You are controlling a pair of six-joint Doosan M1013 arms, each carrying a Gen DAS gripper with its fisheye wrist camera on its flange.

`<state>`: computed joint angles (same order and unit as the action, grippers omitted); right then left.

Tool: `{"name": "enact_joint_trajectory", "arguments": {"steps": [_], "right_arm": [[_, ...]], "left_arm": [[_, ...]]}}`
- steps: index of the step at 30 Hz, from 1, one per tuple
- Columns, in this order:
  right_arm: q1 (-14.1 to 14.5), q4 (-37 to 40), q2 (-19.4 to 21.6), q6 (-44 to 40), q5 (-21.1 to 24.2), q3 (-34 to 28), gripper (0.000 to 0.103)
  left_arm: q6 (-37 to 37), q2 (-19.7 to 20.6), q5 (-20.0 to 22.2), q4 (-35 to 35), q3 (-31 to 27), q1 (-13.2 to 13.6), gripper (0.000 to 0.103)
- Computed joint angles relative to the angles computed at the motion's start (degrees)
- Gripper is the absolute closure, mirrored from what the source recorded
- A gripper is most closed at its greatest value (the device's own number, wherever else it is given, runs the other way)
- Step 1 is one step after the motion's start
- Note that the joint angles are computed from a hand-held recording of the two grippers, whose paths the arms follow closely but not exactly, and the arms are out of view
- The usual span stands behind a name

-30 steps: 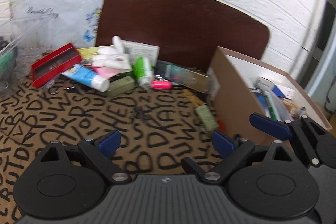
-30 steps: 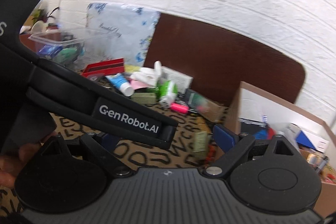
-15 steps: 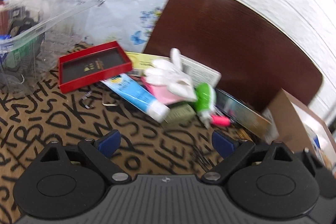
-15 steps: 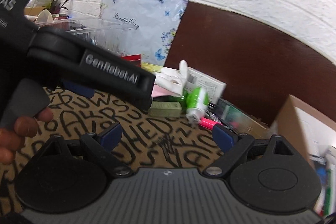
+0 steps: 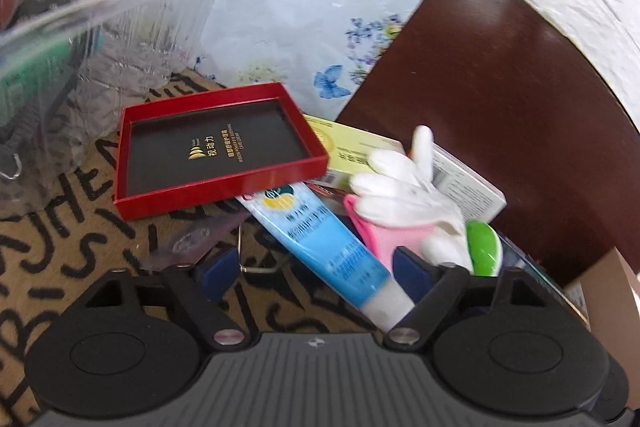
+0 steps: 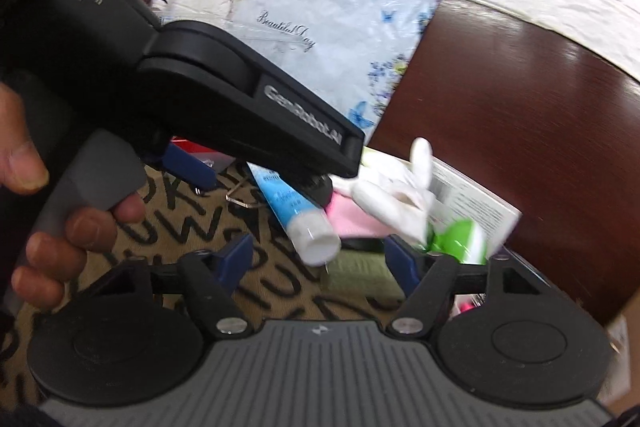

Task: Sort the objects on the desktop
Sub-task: 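Close both grippers on the blue-and-white hand cream tube, then lift the hand cream tube and carry it over the cardboard box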

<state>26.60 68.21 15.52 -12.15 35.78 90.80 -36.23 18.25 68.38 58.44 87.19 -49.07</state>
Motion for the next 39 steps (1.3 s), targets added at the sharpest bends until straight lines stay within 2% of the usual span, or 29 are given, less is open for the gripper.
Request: {"name": "enact_joint_trajectory", "arguments": {"steps": [4,6,7,11,16,20,25,29,34,37,39], "right_arm": [[1.0,-4.0,1.6,4.1,-0.2,-2.0,0.048],[1.1,-5.7,2.0,6.3,0.4,-2.7,0.067],[1.0,-5.9,2.1,6.6,0.9,-2.8,0.068],[0.6,-8.4,1.3,7.7,3.0,-2.6,0.076],[-0.1,-13.3,-1.3,12.6,4.2,-0.5,0.076],[-2.2,-18.1,-3.7,19.8,7.9,0.9,0.076],[-6.4,-20.9,-7.6,24.0,12.8,4.3,0.076],[-9.8,-21.8,-11.0,25.9,14.9,7.8,0.076],[-13.4,-24.1,-14.2,28.4,16.1,11.2,0.076],[-15.1,-23.6,-15.4,28.4,16.3,12.7,0.076],[-15.4,-23.5,-15.7,28.7,15.8,13.1,0.074]], "left_arm": [[-1.0,0.1,-0.4,1.1,0.3,0.7,0.023],[0.0,0.2,-1.6,1.4,0.2,1.0,0.033],[0.5,0.3,-2.4,0.8,0.1,1.2,0.042],[3.5,0.7,-2.1,-0.1,-0.5,0.7,0.052],[6.4,0.3,-3.7,-2.7,-1.1,-1.0,0.057],[9.8,1.4,-4.3,-5.3,-3.2,-3.1,0.057],[11.7,3.4,-4.6,-7.1,-6.1,-6.6,0.057],[12.5,4.9,-6.2,-8.3,-8.0,-8.8,0.057],[18.4,6.4,-8.9,-11.0,-10.3,-10.4,0.057],[19.5,6.5,-10.8,-12.3,-10.5,-10.6,0.058],[19.3,6.7,-10.2,-12.9,-10.8,-10.4,0.056]]}}
